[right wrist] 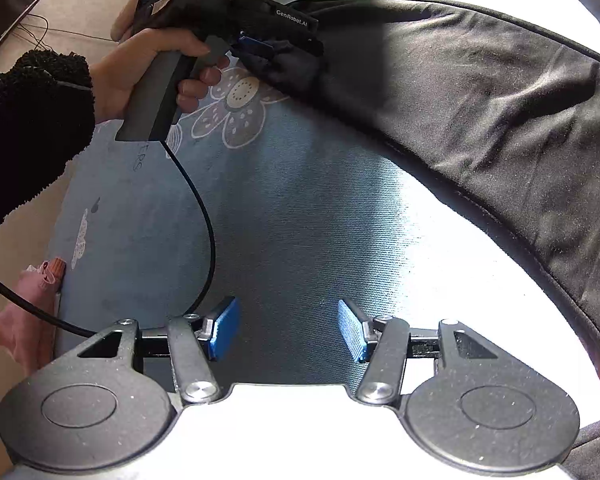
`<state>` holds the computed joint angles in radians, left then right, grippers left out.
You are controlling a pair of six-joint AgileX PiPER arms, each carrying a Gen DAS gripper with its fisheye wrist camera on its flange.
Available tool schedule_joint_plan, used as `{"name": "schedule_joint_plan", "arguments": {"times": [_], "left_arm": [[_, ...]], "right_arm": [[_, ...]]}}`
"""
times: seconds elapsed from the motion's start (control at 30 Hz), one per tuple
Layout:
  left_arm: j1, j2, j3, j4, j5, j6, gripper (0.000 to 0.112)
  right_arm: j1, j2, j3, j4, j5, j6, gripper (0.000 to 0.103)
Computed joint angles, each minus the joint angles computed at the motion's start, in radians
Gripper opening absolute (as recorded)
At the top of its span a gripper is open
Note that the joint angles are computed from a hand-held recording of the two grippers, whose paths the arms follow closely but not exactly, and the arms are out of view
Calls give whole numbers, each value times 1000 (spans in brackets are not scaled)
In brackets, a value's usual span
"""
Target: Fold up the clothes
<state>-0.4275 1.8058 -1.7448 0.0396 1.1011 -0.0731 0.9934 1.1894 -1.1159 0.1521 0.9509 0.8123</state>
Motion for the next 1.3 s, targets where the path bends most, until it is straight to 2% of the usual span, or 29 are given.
{"name": "schedule_joint_plan", "arguments": {"times": [0.13, 0.2, 0.3, 0.37, 0.43, 0.5, 0.57, 0.63, 0.7, 0.77, 0.87, 1.0, 1.13, 1.23, 1.3], "left_arm": [[-123, 35, -105, -65, 28, 143, 70], [-212, 48, -109, -85, -12, 196, 71], [-328, 14, -14, -131, -177, 283, 70], [-370, 32, -20, -236, -189, 390, 72], [-407, 74, -59, -273, -154, 409, 72], [-448, 135, -116, -226, -102, 316, 72], [-455, 185, -164, -243, -49, 260, 69], [-447, 209, -186, -322, -28, 289, 73], [-428, 244, -252, -433, 44, 334, 74], [-415, 255, -286, -503, 71, 355, 74], [-406, 230, -305, -408, 16, 303, 75], [-323, 208, -309, -236, -42, 124, 75], [-221, 212, -287, -73, -57, -43, 74], [-156, 303, -386, -58, 19, -90, 74], [-134, 341, -419, -53, -6, -102, 75]], "right_arm": [[10, 0, -1, -6, -10, 8, 60], [12, 8, -6, -12, -22, 10, 60], [12, -24, 9, -25, -19, 32, 61], [18, -53, 28, -39, -10, 55, 61], [34, -89, 56, -60, 3, 88, 61], [39, -118, 84, -70, 12, 114, 61], [36, -133, 104, -75, 9, 138, 61], [42, -158, 121, -86, 13, 165, 61], [42, -176, 130, -91, 23, 176, 61], [37, -186, 132, -98, 31, 188, 61], [32, -204, 130, -115, 50, 204, 61], [30, -218, 121, -129, 71, 213, 61], [62, -215, 107, -152, 75, 252, 62], [64, -203, 108, -139, 58, 233, 62], [68, -194, 99, -135, 63, 227, 62]]}}
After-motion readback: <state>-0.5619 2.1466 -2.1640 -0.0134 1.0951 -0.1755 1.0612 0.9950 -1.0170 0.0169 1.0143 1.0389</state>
